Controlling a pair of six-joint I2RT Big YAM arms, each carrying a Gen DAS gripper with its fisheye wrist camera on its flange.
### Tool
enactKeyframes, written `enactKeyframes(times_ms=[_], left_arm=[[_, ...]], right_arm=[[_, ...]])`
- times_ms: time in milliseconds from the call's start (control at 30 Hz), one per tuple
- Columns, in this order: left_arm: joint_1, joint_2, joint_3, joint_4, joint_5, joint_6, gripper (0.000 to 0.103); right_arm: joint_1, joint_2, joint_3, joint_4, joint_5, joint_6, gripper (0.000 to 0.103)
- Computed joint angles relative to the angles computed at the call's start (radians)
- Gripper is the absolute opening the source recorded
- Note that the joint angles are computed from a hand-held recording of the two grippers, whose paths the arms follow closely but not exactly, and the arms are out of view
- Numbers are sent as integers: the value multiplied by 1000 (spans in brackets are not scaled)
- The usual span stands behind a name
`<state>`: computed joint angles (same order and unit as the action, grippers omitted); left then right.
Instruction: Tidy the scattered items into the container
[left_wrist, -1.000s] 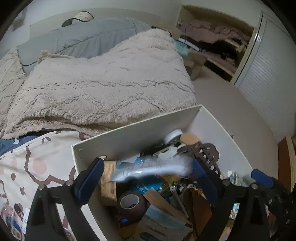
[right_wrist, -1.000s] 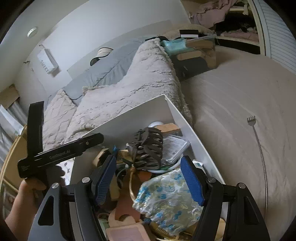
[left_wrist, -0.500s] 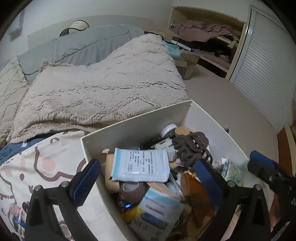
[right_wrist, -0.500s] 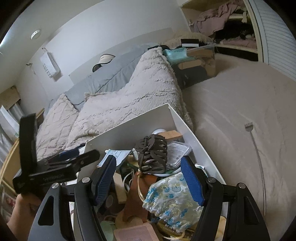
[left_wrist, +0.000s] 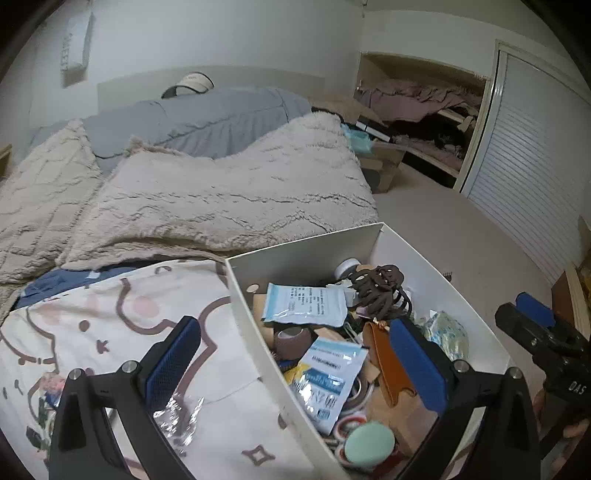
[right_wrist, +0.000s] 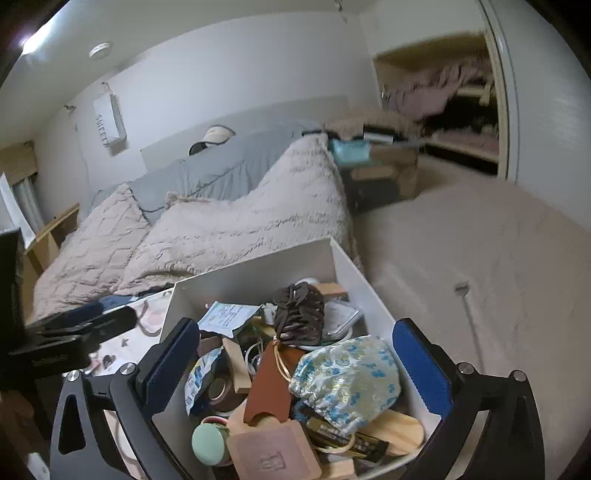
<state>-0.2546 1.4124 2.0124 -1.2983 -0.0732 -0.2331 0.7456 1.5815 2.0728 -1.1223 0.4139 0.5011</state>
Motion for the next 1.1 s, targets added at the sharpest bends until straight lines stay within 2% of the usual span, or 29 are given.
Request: enactKeyframes(times_ms=[167, 333, 533, 867, 1000, 1100], left_arm=[[-16, -87, -79, 39, -36, 18, 103], [-31, -156, -124, 38, -46, 4, 103], [-70, -242, -176, 42, -102, 2, 103], [-117, -368, -236, -4, -187, -7, 103], [-152, -417, -270, -19, -244, -15, 103], [-182, -437, -273, -59, -279, -40, 103]], right_arm=[[45, -24, -9, -23, 66, -16, 103], [98, -61, -41, -43, 135, -19, 103], [143, -114, -108, -40, 130, 37, 103], [259, -157, -127, -106, 262, 59, 103], [303, -174, -134, -138, 313, 76, 103], [344, -176, -129, -169, 363, 84, 103]])
